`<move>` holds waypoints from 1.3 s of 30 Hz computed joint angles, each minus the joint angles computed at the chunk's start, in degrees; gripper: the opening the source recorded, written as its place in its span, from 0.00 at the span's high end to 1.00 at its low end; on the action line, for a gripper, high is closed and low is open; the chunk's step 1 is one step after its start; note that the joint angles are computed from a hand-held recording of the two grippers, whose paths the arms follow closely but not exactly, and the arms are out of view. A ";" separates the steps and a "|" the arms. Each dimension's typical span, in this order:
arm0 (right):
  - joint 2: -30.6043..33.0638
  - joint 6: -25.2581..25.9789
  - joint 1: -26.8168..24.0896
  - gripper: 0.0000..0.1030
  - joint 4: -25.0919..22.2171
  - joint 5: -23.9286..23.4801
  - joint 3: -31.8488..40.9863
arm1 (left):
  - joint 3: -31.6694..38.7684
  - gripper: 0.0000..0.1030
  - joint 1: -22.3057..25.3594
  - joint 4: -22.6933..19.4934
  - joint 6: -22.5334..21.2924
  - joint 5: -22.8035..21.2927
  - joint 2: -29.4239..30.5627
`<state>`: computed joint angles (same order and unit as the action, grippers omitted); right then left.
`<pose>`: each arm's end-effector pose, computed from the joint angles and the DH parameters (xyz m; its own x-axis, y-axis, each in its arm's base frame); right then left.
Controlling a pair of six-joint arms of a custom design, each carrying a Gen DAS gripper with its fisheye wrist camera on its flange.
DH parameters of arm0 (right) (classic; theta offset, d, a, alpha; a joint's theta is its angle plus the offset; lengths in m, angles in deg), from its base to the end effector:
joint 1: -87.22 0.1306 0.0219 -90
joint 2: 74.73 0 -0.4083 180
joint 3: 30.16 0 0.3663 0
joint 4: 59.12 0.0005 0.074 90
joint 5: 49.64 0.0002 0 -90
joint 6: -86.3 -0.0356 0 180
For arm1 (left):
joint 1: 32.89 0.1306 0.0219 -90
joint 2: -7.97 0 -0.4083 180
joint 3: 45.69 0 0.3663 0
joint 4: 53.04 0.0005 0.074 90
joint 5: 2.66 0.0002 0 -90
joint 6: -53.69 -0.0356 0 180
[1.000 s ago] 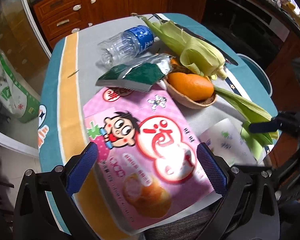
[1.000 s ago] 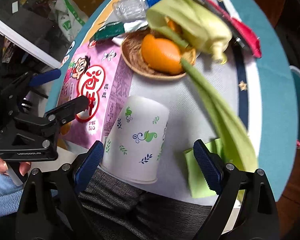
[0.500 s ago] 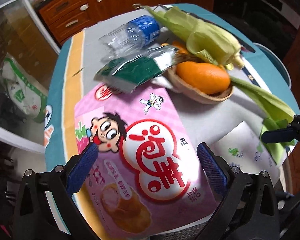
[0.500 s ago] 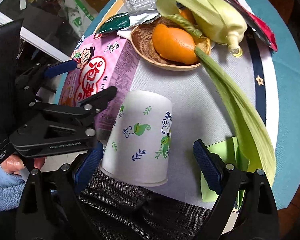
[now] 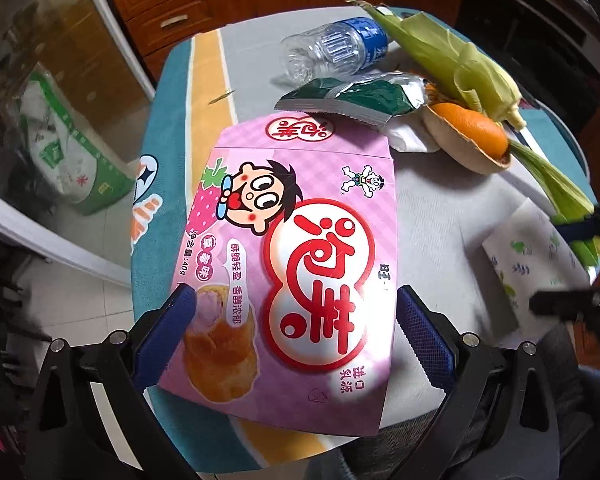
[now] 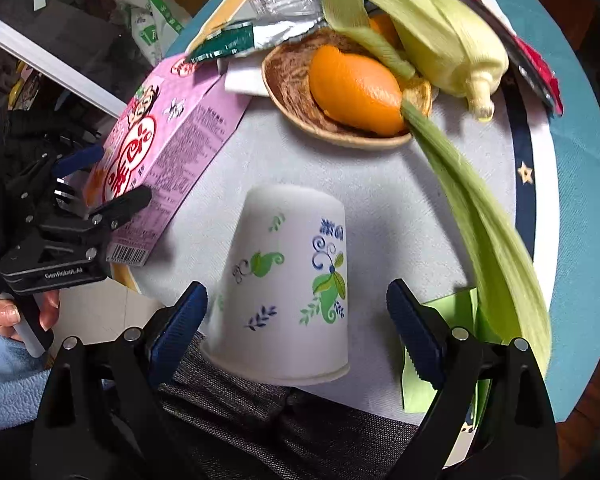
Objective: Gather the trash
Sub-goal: 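Return both tools to the table above the pink snack box, then grasp the pink snack box with the right tool and lift it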
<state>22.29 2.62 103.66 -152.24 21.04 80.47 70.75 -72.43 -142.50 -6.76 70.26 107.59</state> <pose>0.4257 0.1374 0.5162 -0.9016 -0.3743 -0.2168 -0.4267 0.8520 0.3033 0.3710 -0.2933 0.5360 -0.9071 0.1375 -0.3978 0.1076 0.9895 0.0967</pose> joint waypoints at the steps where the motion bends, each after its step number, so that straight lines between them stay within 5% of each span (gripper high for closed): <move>1: 0.06 0.18 -0.13 0.15 0.01 0.02 0.28 | -0.37 0.04 0.27 0.33 -1.31 0.86 -0.37; 10: 2.76 -2.06 4.73 0.15 -0.16 -0.14 8.08 | -3.36 0.04 2.59 2.98 -14.23 4.94 -2.54; 18: 7.61 -4.54 9.53 0.16 0.58 0.47 13.76 | -10.06 0.04 5.34 5.65 -12.04 6.25 -10.15; 19: 8.27 -4.85 10.13 0.19 0.80 0.93 14.55 | -11.26 0.04 5.75 5.70 -11.70 6.01 -11.01; 21: 10.50 -5.21 10.70 0.41 0.94 1.08 17.39 | -14.57 0.03 7.48 7.69 -10.36 8.59 -13.51; 24: 14.02 -7.17 11.23 0.55 0.93 0.86 21.49 | -17.25 0.03 10.36 9.37 -7.92 12.92 -15.61; 35: 18.74 -8.96 10.53 0.55 -0.28 -1.60 27.07 | -18.16 0.02 13.08 10.48 -7.50 11.05 -16.28; 39: 19.65 -8.84 10.73 0.43 -0.51 -0.81 28.49 | -17.65 0.02 12.95 9.23 -7.91 10.50 -16.10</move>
